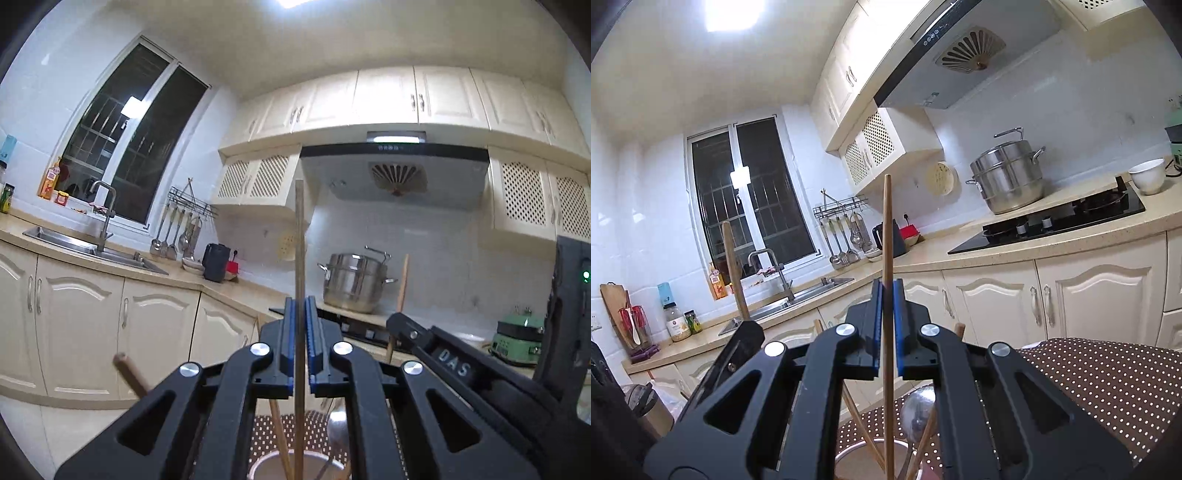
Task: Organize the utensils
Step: 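Lift both chopsticks and lower them into the pink cup, then open both tools to release the chopsticks into the cup and withdraw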
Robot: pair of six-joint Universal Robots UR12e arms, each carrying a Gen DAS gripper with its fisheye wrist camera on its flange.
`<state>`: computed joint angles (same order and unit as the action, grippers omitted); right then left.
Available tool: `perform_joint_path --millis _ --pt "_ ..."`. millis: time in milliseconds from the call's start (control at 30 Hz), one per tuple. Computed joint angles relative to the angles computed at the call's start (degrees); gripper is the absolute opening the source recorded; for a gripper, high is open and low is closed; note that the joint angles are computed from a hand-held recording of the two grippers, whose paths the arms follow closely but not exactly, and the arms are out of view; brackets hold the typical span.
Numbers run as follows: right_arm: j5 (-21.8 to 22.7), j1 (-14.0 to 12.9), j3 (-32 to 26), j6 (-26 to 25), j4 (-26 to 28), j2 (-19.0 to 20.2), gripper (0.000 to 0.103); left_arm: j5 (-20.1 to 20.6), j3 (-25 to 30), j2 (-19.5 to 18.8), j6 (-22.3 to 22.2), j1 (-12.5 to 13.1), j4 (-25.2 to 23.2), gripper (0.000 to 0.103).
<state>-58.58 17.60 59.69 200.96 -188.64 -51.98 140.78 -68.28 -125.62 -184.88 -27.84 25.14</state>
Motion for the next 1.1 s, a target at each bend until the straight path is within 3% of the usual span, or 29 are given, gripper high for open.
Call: perform_joint_path --millis 467,567,700,833,967,1100 --pt "0.66 -0.49 5.6 -3.23 1.99 -3.38 0.006 -3.08 -8.54 6.06 -10.86 -0.32 -15.32 0.008" --pt "0.68 -0.58 6.75 -3.72 2.14 -4.17 0.006 -3.59 -9.75 6.94 -11.44 -0.5 -15.92 0.033" --pt "0.52 -0.66 8.31 -4.5 2.79 -5.34 0.006 -5.91 -11.84 8.41 -12.22 -0.49 -16.49 0.051" --pt "0.14 -0.61 9.55 -5.66 3.66 -6.27 0.006 -5.35 -13.51 9.69 -13.25 -0.97 -17.22 0.054" --pt "-0.49 -0.47 10.85 -6.74 4.84 -7.12 0.006 -3.99 -14.96 10.9 -13.97 -1.47 -17.77 0.063" --pt "-1.05 -0.13 12.13 -8.51 6.23 -7.94 0.006 -0.86 -16.37 12.1 -15.31 -1.81 -21.27 0.064"
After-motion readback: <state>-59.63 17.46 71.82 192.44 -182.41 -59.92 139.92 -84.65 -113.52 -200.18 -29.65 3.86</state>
